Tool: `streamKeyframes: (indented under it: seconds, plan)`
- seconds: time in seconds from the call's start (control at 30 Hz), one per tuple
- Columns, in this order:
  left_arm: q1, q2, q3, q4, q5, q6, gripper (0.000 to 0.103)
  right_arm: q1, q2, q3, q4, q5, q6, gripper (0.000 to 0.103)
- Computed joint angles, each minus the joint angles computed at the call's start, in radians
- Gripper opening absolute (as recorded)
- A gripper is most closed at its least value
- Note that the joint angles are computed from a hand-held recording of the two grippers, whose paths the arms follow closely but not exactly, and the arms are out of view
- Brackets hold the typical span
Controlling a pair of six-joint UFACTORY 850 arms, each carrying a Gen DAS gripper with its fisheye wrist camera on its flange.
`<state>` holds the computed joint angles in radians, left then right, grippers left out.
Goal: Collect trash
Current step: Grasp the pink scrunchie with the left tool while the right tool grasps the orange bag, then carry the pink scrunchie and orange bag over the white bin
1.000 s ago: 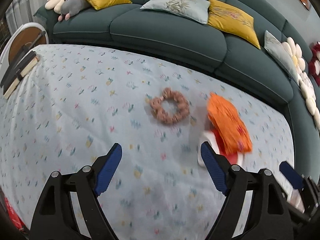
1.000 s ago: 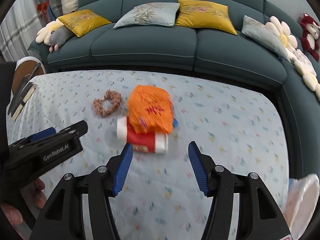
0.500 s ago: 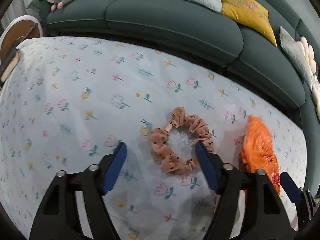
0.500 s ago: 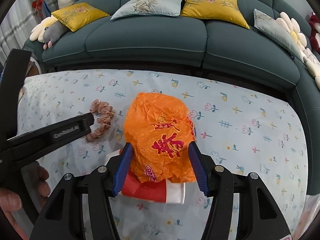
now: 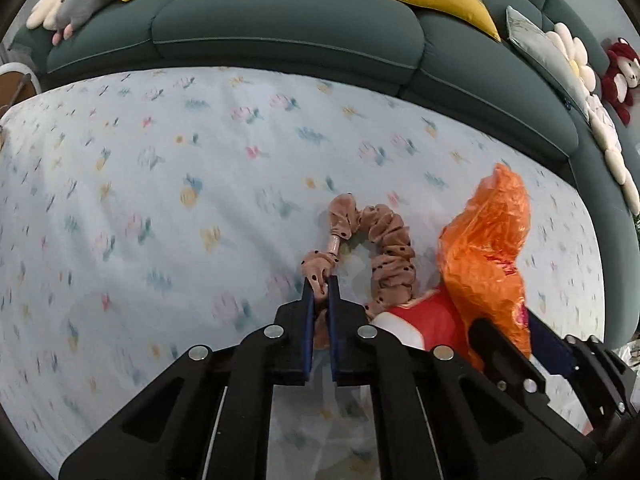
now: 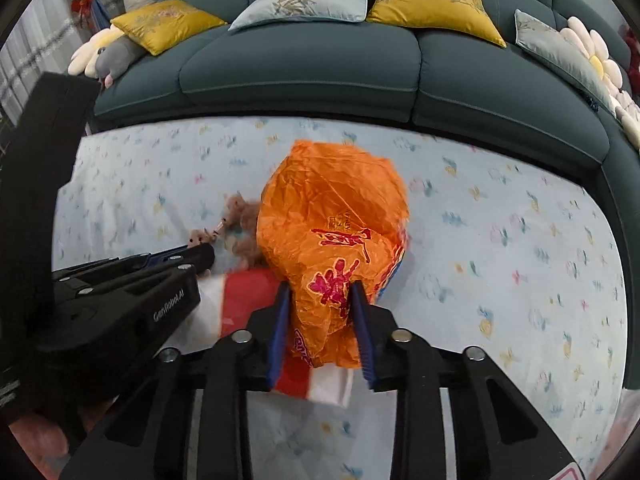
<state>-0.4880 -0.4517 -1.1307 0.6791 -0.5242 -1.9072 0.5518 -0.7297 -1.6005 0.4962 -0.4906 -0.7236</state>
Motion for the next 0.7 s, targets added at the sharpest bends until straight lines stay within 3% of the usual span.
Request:
streamKeyframes:
  seconds: [0.33,0.6,0.7]
  plan:
    - [-0.166,-0.014,-0.031,-0.091,-0.022,-0.070,0.004,-0.086,0.177,0.267,0.069,0.014,-0.129,0.024]
    - [-0.286,-0.050,-0.111,-0.168,-0.055,-0.082,0.004,-0.208,0.323,0.453,0.129,-0.023,-0.228,0.023]
    - [-0.320,-0.041,-0.139,-0.131,-0.106,-0.140,0.004,-0.256,0.376,0.487,0.190,-0.037,-0.296,0.022]
